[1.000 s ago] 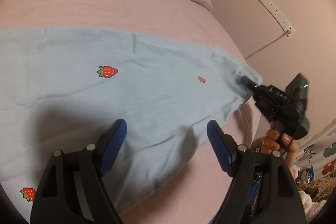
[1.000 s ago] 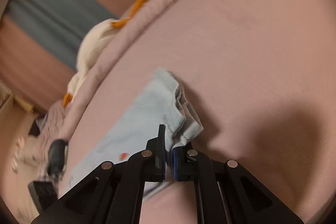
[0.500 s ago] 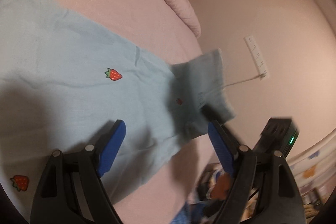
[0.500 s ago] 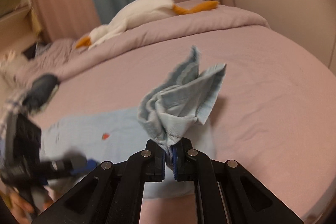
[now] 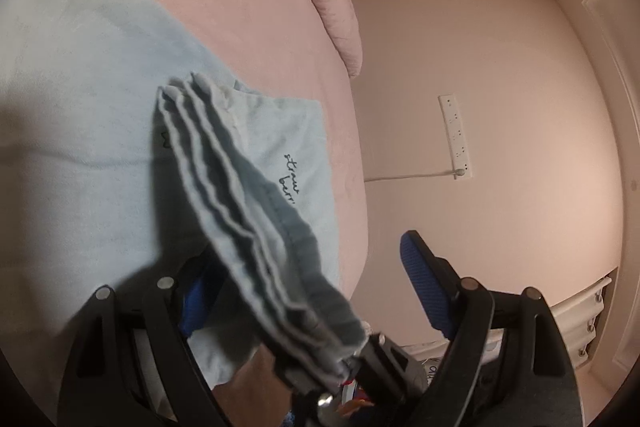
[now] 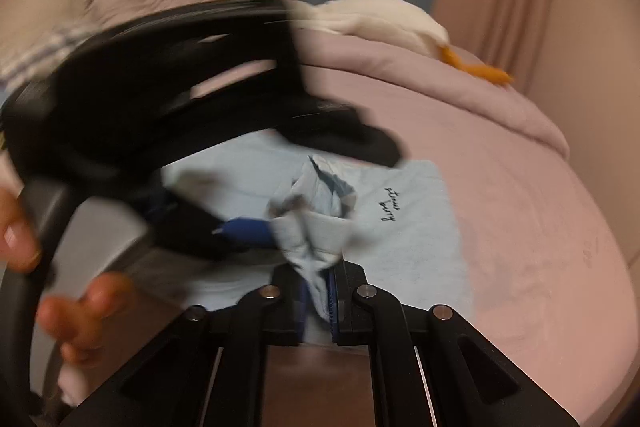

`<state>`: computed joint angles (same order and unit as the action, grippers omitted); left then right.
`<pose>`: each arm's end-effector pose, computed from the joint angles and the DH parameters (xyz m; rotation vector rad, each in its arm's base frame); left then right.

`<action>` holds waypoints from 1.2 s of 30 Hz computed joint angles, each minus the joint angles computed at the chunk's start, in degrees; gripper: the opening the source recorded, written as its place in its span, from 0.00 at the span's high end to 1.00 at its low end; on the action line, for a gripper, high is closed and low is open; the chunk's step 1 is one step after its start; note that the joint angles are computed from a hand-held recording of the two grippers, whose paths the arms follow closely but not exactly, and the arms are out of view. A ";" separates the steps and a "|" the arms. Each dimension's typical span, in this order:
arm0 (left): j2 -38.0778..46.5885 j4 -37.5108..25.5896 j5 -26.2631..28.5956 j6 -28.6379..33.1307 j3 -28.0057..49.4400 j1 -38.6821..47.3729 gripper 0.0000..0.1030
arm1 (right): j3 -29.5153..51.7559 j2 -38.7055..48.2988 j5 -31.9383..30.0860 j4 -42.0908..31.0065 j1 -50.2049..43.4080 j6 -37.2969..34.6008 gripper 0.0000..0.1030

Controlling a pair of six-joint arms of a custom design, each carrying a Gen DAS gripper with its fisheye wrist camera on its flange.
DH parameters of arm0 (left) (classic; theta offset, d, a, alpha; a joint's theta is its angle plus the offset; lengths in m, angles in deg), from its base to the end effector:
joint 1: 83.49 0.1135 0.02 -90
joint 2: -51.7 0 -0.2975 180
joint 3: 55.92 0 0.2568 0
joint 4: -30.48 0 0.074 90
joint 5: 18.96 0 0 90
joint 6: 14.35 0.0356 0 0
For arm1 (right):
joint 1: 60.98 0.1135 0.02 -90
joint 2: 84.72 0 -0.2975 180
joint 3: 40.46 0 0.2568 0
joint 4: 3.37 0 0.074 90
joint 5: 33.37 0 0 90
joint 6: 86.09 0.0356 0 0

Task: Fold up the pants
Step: 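Lift the hem with the right gripper and fold it toward the waistband, then lower the hem onto the jeans and open the right gripper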

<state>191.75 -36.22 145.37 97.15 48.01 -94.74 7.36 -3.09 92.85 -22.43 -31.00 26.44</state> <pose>0.4219 -0.1189 0.0716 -0.4873 -2.3937 1.8622 0.2289 0.1077 0.1830 0.1017 2.2889 -0.3296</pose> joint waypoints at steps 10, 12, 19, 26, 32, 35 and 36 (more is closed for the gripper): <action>-3.77 7.31 -11.35 1.31 -3.44 2.03 0.89 | 0.65 3.67 5.89 1.37 4.65 -4.91 0.94; -6.54 12.86 -13.36 1.05 -6.48 2.69 0.89 | 1.13 4.05 6.11 1.48 5.30 -5.59 0.94; -10.84 21.28 -19.10 5.89 -9.49 8.29 0.89 | 6.19 10.67 5.93 6.01 7.97 -11.61 0.94; -5.48 19.22 -22.81 6.38 -2.29 12.52 0.89 | 15.04 19.80 1.96 5.82 9.09 -16.16 0.94; -4.23 20.57 -25.80 4.00 -1.66 14.29 0.86 | 19.49 23.48 0.43 1.61 8.35 -15.72 0.94; -5.63 23.37 -27.11 3.89 -3.68 15.76 0.83 | 18.28 21.68 -3.12 1.70 6.83 -14.59 0.88; -6.06 23.91 -27.70 4.06 -4.05 16.27 0.81 | 17.65 20.79 -4.98 2.23 6.10 -14.38 0.86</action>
